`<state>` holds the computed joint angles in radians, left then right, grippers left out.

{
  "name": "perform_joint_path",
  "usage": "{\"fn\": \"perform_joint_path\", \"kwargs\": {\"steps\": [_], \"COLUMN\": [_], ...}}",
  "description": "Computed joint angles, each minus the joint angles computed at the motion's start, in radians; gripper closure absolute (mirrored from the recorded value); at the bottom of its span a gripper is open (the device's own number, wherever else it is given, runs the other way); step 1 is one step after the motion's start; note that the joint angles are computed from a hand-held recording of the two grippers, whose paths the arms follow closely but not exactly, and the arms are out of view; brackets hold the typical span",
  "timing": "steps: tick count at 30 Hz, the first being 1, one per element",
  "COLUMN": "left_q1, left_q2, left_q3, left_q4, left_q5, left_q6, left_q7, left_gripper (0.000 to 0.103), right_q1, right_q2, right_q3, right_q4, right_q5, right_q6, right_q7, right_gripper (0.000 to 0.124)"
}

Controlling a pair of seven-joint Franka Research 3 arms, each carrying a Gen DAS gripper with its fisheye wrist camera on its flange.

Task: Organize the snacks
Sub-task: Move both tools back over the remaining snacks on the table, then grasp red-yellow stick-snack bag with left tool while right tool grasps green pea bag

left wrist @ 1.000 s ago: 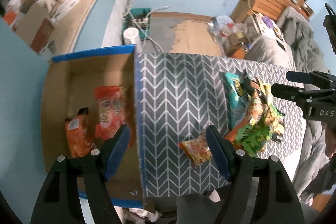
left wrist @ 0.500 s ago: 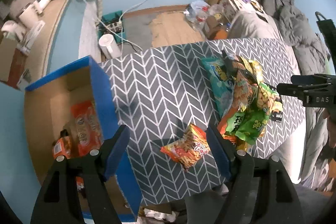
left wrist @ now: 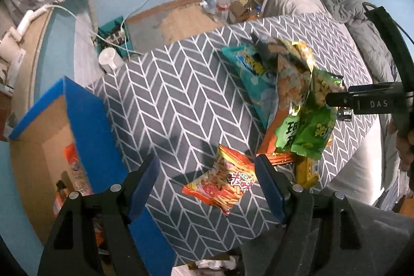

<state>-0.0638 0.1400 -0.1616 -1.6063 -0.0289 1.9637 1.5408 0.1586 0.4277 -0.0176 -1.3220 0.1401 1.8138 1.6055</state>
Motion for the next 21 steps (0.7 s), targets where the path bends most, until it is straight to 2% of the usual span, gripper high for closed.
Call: {"fn": "perform_joint_path", "kwargs": {"steps": [8,12,14,15,17,21], "left_q1": [0.002,0.003,0.004,0.004,0.002,-0.003], "left_q2": [-0.004,-0.007,-0.007,-0.007,-0.009,-0.002], "left_q3": [-0.005,-0.005,-0.005,-0.006,-0.007,-0.009], "left_q4": [-0.043,-0.059,-0.062,-0.064,-0.073,-0.082], "left_q5": [-0.026,-0.042,-0.056,-0.06,-0.057,-0.053], "left_q6": [-0.011,-0.024,-0.038,-0.039,-0.039,-0.045], "left_q7": [0.041,0.057,0.071,0.078,0.092,0.111], "left_gripper": [0.025,0.022,0.022,0.022,0.022,0.022], "right_q1": [0.017,0.017,0.019,0.018,0.019,0.031], "right_q2": [-0.001,-0.008,-0.006,-0.005,-0.004,-0.014], "right_q3": [-0.002,0.003,0.004,0.006,0.009,0.005], "right_q4": [-0.058,-0.097,-0.102,-0.105,-0.109,-0.112], "right_q5": [-0.012,-0.01,-0.015,-0.008,-0.002,-0.035], "right_q6": [0.061,0.106,0.112,0.116,0.12,0.126], "right_q7": [0.04,0.024,0.012,0.006,-0.003,-0.024], "right_gripper": [0.043,0.044,0.062,0.064,0.078,0.085]}}
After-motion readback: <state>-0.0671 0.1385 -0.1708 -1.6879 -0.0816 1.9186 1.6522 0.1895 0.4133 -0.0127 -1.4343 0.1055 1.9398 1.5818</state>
